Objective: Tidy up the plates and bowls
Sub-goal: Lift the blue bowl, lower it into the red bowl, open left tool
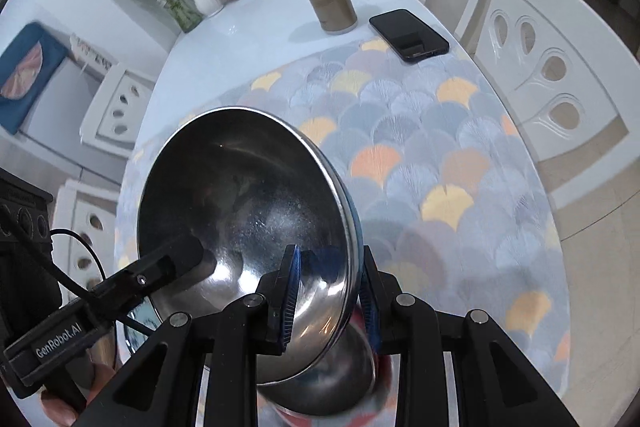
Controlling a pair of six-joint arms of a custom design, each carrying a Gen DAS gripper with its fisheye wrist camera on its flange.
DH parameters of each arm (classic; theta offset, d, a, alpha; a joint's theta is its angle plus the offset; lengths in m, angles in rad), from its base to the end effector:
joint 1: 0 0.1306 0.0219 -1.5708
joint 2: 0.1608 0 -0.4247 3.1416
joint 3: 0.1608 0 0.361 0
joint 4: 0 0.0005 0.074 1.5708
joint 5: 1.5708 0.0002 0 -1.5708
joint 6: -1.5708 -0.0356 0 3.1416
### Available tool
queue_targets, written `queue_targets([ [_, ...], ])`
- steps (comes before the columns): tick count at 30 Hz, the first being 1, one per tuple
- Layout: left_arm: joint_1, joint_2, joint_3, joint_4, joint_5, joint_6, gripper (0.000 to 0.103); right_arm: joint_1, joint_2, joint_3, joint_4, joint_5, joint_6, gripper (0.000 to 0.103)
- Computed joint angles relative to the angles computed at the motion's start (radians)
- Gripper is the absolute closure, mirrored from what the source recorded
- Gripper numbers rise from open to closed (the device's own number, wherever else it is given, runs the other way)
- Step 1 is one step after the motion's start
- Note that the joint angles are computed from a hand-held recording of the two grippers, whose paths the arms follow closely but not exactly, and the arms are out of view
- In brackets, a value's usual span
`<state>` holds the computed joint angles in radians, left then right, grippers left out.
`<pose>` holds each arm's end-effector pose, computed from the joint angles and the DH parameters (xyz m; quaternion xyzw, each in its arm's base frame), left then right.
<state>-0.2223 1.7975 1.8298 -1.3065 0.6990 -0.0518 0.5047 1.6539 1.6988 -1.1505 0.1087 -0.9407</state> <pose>0.5533 -0.1491 0.4386 0.1771 0.9136 -0.3493 0.1095 0.4695 0.2544 0.4611 0.2224 0.9459 0.1126 0.2076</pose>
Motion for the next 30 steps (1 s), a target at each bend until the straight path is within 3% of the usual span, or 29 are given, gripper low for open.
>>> queue_targets([
  [11, 0.029, -0.118, -0.208, 0.003, 0.032, 0.002, 0.083, 0.087, -0.057, -0.067, -0.033, 0.034, -0.067, 0.074],
  [30, 0.006, -0.156, -0.284, 0.05, -0.07, -0.078, 0.083, 0.121, -0.069, -0.169, 0.018, -0.023, -0.197, 0.074],
])
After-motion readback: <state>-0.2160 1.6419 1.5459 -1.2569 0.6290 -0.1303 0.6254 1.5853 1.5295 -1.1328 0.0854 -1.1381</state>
